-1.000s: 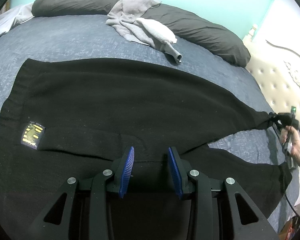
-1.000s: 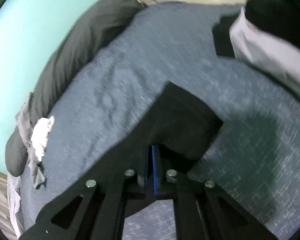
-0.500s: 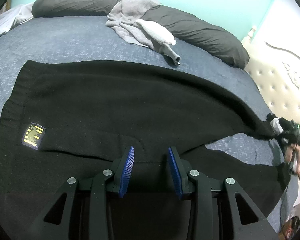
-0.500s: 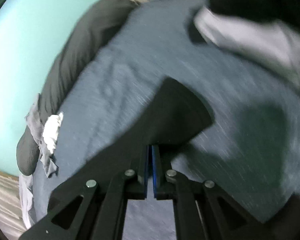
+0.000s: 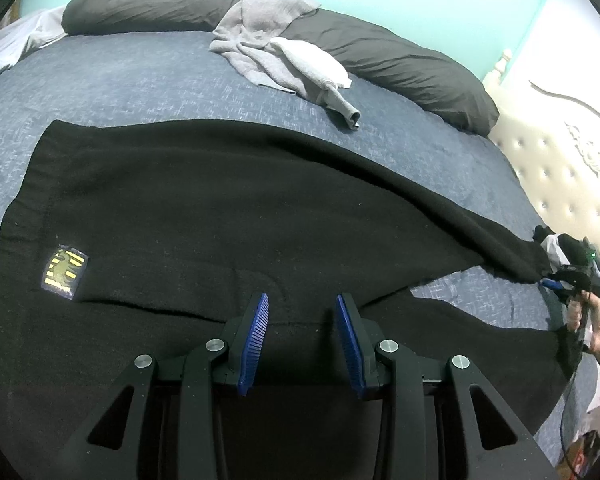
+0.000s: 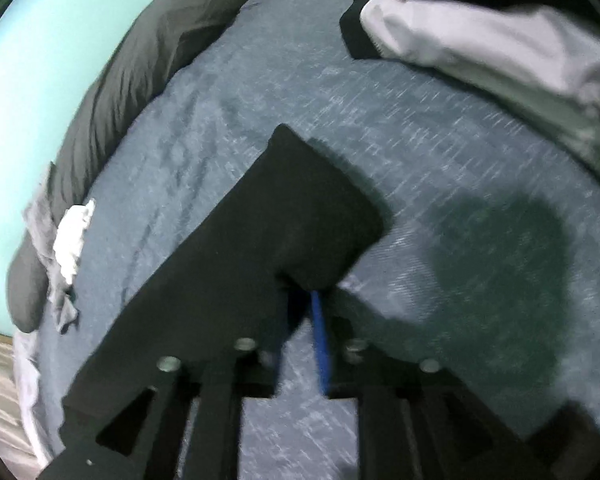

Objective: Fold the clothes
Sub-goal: 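Hold the black cuff in the right gripper and pull it taut along the garment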

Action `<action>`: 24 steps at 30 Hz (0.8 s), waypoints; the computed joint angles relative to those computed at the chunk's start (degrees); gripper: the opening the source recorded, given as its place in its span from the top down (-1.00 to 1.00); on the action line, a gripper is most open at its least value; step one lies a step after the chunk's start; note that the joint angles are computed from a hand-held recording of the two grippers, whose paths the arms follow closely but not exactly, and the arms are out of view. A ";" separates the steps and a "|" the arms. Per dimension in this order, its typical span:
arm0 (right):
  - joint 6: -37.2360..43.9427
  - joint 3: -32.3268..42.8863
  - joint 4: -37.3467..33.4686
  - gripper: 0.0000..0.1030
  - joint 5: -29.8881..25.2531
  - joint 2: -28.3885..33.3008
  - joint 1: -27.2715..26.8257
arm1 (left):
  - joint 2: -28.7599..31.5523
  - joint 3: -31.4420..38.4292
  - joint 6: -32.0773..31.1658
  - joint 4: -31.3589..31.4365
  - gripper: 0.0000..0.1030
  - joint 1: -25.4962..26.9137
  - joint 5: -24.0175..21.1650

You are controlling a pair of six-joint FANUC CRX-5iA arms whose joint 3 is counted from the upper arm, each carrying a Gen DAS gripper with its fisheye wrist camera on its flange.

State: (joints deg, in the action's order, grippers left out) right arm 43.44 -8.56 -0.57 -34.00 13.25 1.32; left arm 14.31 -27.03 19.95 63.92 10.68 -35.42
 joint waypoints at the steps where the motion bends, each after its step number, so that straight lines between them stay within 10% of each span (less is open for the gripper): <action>1: -3.72 -1.30 4.61 0.47 -0.20 -0.81 0.72 | -0.04 -0.04 -0.07 0.04 0.25 -0.04 0.02; 6: -9.80 -3.61 17.00 0.22 1.70 -2.38 1.87 | -0.14 -0.14 -0.27 -0.22 0.25 -0.27 0.16; 14: 5.05 11.08 14.63 0.20 -3.89 7.33 1.88 | 0.28 0.20 0.24 -1.40 0.25 -0.48 0.91; 24: 1.64 19.38 17.29 0.20 -11.80 16.02 0.57 | 0.37 0.22 0.28 -2.19 0.25 -0.75 1.74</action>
